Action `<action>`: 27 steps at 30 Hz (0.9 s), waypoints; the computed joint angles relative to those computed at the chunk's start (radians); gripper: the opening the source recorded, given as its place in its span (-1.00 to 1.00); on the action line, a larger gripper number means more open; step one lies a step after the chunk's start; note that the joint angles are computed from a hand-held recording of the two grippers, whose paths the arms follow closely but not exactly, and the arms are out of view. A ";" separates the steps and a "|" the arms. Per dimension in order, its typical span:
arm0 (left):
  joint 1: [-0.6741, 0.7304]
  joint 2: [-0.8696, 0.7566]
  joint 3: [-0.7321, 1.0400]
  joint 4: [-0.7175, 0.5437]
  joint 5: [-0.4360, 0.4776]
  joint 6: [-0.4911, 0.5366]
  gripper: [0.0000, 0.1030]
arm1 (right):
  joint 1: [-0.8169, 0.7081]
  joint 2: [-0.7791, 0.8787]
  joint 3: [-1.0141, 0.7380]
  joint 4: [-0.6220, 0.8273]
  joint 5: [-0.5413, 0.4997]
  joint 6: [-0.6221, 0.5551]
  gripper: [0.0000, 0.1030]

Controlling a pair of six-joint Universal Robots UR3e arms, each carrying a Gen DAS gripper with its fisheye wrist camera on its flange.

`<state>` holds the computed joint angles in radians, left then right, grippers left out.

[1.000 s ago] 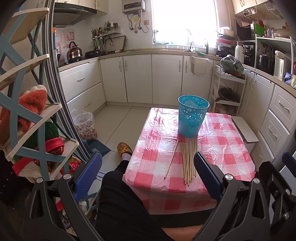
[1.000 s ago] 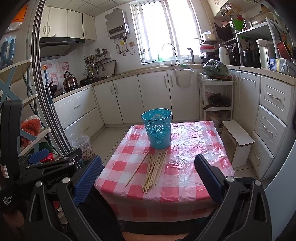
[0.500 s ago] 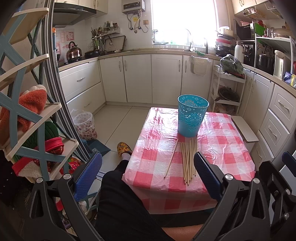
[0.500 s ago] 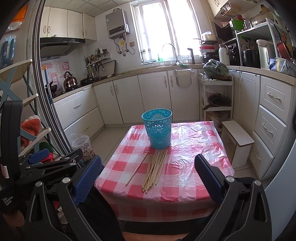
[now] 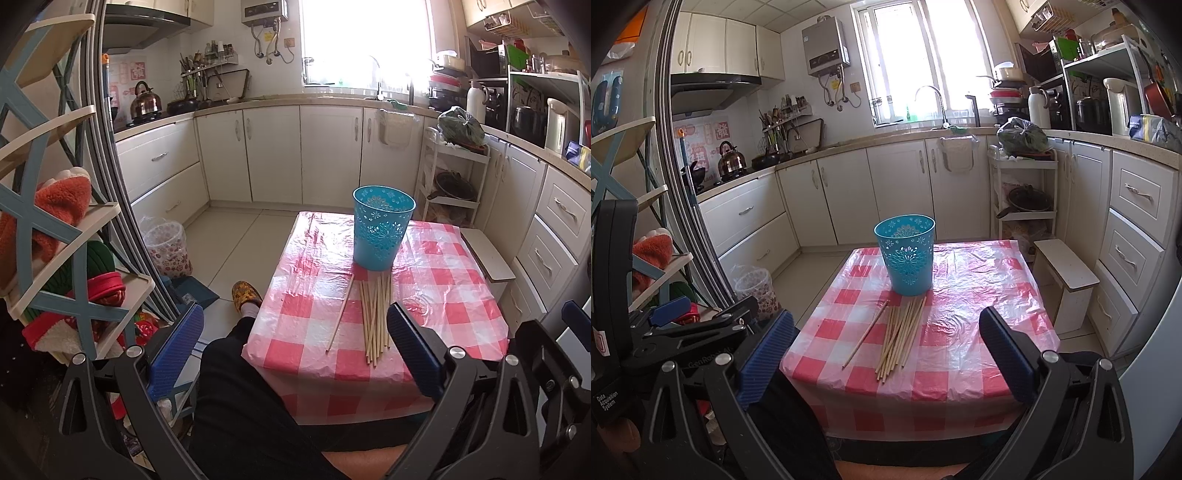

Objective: Organize utensils

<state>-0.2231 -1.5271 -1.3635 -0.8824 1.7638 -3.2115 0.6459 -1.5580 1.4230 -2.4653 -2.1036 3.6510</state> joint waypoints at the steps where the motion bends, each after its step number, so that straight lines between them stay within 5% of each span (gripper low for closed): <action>1: 0.003 -0.001 -0.006 0.005 -0.003 0.003 0.85 | -0.003 0.002 -0.001 0.000 0.001 -0.001 0.87; 10: 0.018 -0.158 0.105 -0.021 -0.032 0.027 0.85 | -0.114 0.030 0.008 0.041 0.114 0.008 0.87; 17: 0.033 -0.373 0.280 -0.086 -0.052 0.029 0.85 | -0.268 0.106 -0.087 0.254 0.275 -0.002 0.87; 27: 0.052 -0.780 0.763 -0.314 -0.117 0.062 0.85 | -0.444 0.380 -0.177 0.123 0.469 -0.029 0.87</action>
